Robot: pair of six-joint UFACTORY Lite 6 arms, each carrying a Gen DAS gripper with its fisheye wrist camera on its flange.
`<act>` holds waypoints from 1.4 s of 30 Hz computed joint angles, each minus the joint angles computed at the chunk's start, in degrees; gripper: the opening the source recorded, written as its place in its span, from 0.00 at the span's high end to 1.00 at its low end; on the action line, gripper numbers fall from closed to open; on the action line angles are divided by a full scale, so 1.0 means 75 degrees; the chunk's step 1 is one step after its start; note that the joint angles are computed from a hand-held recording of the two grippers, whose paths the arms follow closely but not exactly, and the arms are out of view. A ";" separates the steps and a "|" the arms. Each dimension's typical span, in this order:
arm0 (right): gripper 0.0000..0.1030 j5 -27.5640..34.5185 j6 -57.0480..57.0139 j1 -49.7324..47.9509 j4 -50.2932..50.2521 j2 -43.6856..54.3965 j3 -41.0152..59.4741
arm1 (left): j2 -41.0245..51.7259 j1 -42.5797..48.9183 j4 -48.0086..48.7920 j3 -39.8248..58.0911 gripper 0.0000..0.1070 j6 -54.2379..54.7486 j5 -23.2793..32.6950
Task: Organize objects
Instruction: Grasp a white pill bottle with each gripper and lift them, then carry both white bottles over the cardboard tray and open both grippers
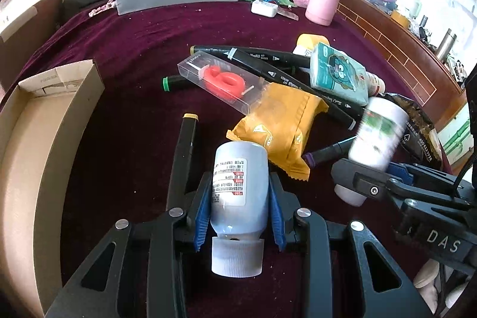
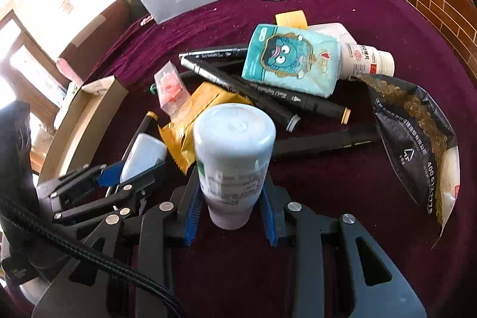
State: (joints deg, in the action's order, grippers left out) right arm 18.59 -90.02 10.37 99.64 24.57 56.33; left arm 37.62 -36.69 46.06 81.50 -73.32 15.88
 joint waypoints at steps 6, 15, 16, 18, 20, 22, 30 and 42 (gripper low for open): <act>0.66 0.0092 0.0134 -0.0076 0.0090 0.0092 0.0025 | -0.0027 -0.0233 0.1413 -0.0136 0.73 -0.1327 0.0279; 0.63 -0.0029 0.0873 0.0087 -0.0300 0.0318 0.0514 | 0.0160 -0.0434 0.1007 0.0204 0.72 -0.0994 0.0891; 0.63 -0.0104 0.0915 0.0141 -0.0309 0.0355 0.0554 | 0.0229 -0.0513 0.1143 0.0281 0.72 -0.1106 0.1047; 0.63 -0.0370 0.1035 0.0281 -0.0380 0.0452 0.0625 | 0.0256 -0.0603 0.1435 0.0268 0.72 -0.1397 0.1183; 0.65 -0.0541 0.0719 0.0375 -0.0065 0.0448 0.0593 | 0.0138 -0.0545 0.1242 0.0143 0.73 -0.1112 0.1028; 0.70 -0.0545 0.1077 0.0387 -0.0429 0.0380 0.0557 | -0.0059 -0.0476 0.0994 -0.0072 0.73 -0.0824 0.0825; 0.70 -0.0267 0.1670 0.0418 -0.1018 -0.0308 0.0053 | -0.1101 -0.0324 0.1215 -0.1245 0.73 -0.1225 0.0315; 0.70 -0.0507 0.4087 0.1446 -0.3094 -0.1755 -0.0313 | -0.3788 0.0051 0.2925 -0.3541 0.73 -0.2890 0.0330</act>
State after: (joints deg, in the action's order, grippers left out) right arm 14.78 -59.36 21.22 76.43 11.41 53.98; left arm 9.21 -36.31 68.00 54.94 -95.00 18.36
